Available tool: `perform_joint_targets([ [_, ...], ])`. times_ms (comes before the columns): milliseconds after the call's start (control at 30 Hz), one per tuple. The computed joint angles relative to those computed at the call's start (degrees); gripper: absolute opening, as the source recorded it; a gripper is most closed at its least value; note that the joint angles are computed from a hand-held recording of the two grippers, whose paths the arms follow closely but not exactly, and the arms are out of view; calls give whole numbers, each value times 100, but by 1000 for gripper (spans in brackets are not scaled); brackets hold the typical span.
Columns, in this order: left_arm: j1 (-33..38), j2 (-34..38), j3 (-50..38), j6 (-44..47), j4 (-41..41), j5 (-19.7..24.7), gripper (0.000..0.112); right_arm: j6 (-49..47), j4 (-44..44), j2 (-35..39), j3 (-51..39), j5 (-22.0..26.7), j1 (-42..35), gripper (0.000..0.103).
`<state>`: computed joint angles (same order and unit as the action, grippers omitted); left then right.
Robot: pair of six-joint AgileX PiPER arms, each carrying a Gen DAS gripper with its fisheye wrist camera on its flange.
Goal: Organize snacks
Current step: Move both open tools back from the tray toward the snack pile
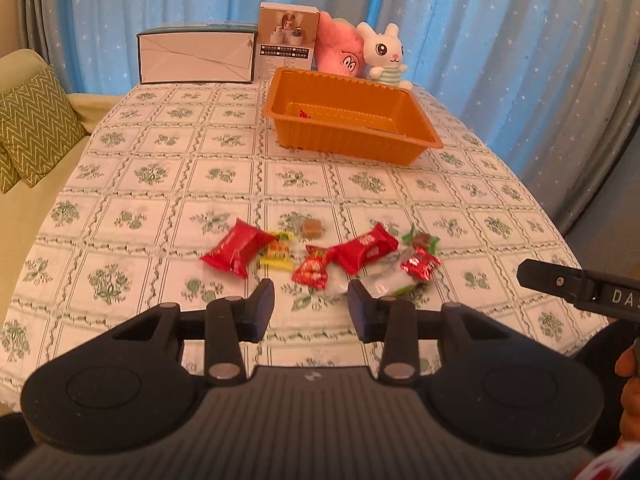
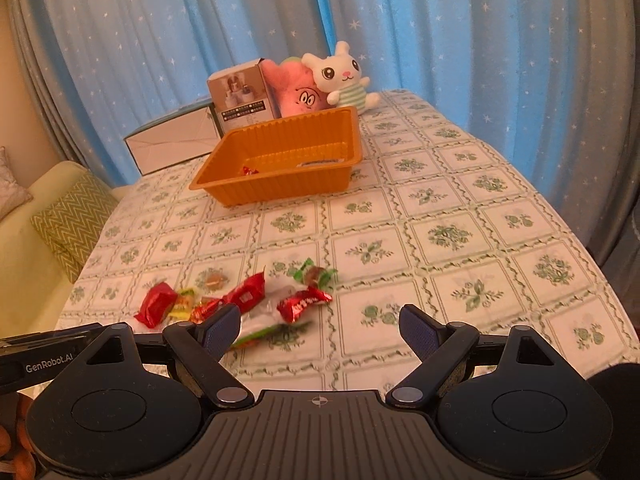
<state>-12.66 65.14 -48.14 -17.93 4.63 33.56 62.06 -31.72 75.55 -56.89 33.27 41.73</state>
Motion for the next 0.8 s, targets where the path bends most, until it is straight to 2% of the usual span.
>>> perform_joint_targets([
  [233, -291, -163, 157, -221, 52, 183, 36, -60, 118, -190, 187, 321, 227, 86],
  [433, -389, -161, 214, -255, 80, 141, 36, -121, 187, -211, 277, 387, 245, 86],
  [667, -552, -68, 327, -477, 448, -65, 36, -175, 227, -116, 307, 328, 178, 86],
  [800, -536, -31, 394, -298, 379, -219, 36, -205, 243, -82, 331, 294, 112, 86],
])
